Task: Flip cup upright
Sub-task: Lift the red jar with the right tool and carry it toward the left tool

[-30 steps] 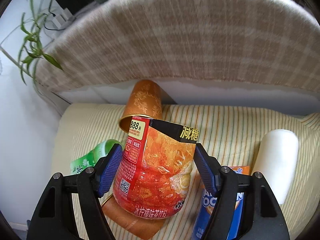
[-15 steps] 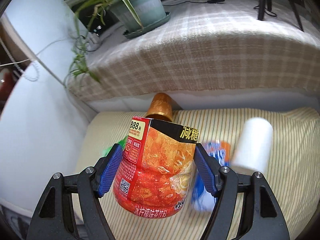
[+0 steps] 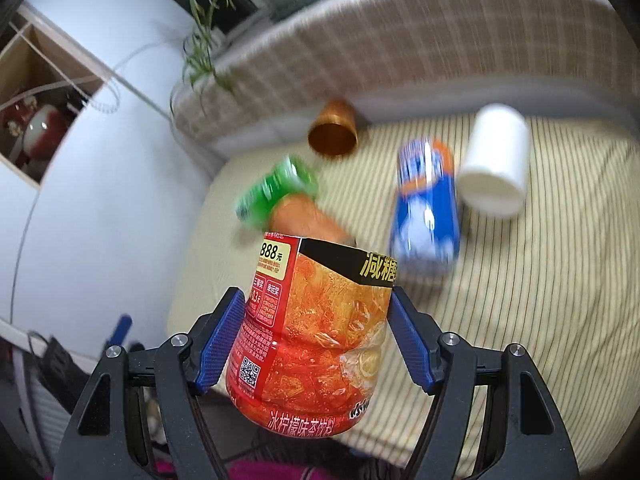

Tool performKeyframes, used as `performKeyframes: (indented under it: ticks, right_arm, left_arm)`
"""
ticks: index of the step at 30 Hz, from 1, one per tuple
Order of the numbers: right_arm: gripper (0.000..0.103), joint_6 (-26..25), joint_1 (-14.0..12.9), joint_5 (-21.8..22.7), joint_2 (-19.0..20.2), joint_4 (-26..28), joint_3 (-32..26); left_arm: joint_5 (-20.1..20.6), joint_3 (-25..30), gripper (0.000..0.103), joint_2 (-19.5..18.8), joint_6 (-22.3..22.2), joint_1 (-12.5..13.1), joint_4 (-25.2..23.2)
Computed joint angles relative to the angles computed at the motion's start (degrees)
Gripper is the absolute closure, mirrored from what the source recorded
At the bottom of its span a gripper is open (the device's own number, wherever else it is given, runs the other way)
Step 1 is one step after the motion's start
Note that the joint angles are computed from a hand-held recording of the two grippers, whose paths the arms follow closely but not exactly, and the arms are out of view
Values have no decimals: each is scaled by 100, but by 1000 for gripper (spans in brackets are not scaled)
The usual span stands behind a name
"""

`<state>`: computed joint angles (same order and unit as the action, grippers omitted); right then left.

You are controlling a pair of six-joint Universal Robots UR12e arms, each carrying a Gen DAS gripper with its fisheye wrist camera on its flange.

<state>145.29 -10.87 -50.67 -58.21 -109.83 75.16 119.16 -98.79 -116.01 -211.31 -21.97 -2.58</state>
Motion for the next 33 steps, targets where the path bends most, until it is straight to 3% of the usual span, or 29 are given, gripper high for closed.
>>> performKeyframes:
  ticks: [5, 8, 17, 27, 33]
  right_arm:
    - [31, -38, 28, -284, 44, 64, 181]
    - [31, 27, 86, -519, 79, -158, 288]
    - [28, 163, 152, -652, 99, -729, 490]
    - [25, 337, 98, -673, -115, -2193, 1053]
    - [25, 416, -89, -408, -346, -2886, 1454]
  left_arm:
    - [-278, 18, 0, 10, -16, -6, -93]
    - [-414, 13, 0, 28, -61, -10, -159]
    - [-514, 70, 0, 26, -80, -51, -401]
    - [-628, 233, 0, -52, 109, -62, -488]
    - [-1147, 372, 0, -122, 96, 37, -574]
